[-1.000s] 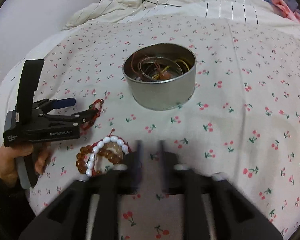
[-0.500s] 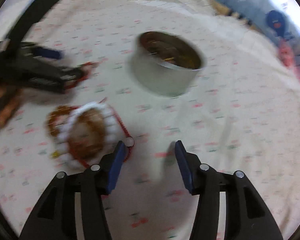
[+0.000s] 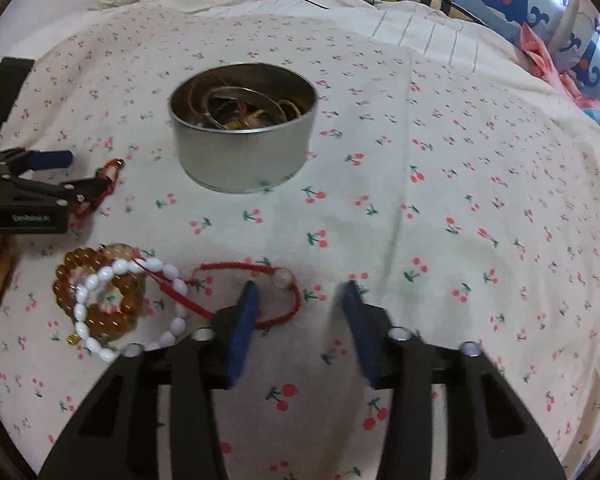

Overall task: Organize jewelry
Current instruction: 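Grasp the red cord bracelet with the right gripper while the left grasps the red braided bracelet, then carry both red bracelets over the tin and open both grippers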

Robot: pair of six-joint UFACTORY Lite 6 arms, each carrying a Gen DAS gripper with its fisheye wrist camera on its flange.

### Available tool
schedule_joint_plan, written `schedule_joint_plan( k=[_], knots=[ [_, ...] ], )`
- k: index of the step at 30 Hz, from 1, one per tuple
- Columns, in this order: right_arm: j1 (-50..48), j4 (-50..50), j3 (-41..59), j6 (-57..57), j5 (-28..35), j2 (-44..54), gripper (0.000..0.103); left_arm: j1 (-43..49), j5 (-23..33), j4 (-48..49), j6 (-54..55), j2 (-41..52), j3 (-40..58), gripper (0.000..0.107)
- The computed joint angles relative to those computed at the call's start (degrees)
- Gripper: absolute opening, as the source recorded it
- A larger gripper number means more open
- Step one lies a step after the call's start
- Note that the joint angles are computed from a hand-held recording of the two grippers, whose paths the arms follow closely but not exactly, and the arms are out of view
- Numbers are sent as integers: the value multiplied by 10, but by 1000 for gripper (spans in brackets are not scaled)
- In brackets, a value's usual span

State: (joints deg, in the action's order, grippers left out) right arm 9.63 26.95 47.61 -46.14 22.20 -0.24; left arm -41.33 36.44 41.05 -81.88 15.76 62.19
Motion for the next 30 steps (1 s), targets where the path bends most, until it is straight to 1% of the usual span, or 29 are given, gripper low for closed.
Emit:
schedule_joint_plan(
  k=[1, 2, 3, 5, 8, 10, 12, 18, 20, 21, 22, 23, 24, 25, 26, 27, 30],
  knots=[
    [-8, 34, 0, -27, 8, -3, 11, -1, 1, 0, 0, 1, 1, 91],
    [-18, 62, 16, -50, 18, 6, 12, 0, 0, 0, 0, 0, 0, 91],
    [-34, 113, 26, -91, 34, 11, 11, 0, 1, 0, 0, 1, 1, 91],
    [-76, 226, 56, -170, 88, 19, 11, -1, 2, -1, 0, 2, 3, 91],
    [-132, 339, 73, -241, 153, 13, 11, -1, 3, 0, -1, 2, 2, 91],
    [-155, 360, 84, -248, 177, 17, 11, -1, 3, 0, -1, 2, 2, 91],
    [-163, 356, 100, -240, 186, 30, 11, 1, 0, 1, 0, 0, 0, 91],
    [-151, 332, 105, -219, 186, 38, 11, 7, -24, 9, -9, -9, -15, 91],
    [-155, 322, 103, -214, 191, 40, 11, 14, -43, 8, -3, -20, -25, 84],
    [-157, 317, 102, -211, 192, 41, 11, 15, -50, 7, -3, -26, -30, 73],
    [-154, 312, 103, -205, 188, 44, 11, 20, -60, 3, 0, -34, -36, 59],
    [-153, 309, 104, -202, 187, 46, 11, 24, -68, -3, 3, -40, -42, 49],
    [-150, 303, 105, -199, 184, 48, 11, 35, -85, -17, 16, -53, -53, 28],
    [-146, 300, 103, -197, 176, 47, 11, 45, -102, -36, 32, -64, -64, 11],
    [-146, 299, 102, -197, 174, 45, 11, 60, -125, -60, 52, -80, -79, 8],
    [-145, 301, 102, -196, 174, 46, 11, 63, -136, -68, 54, -89, -88, 7],
    [-150, 310, 104, -201, 179, 44, 11, 84, -177, -122, 101, -129, -118, 6]
  ],
)
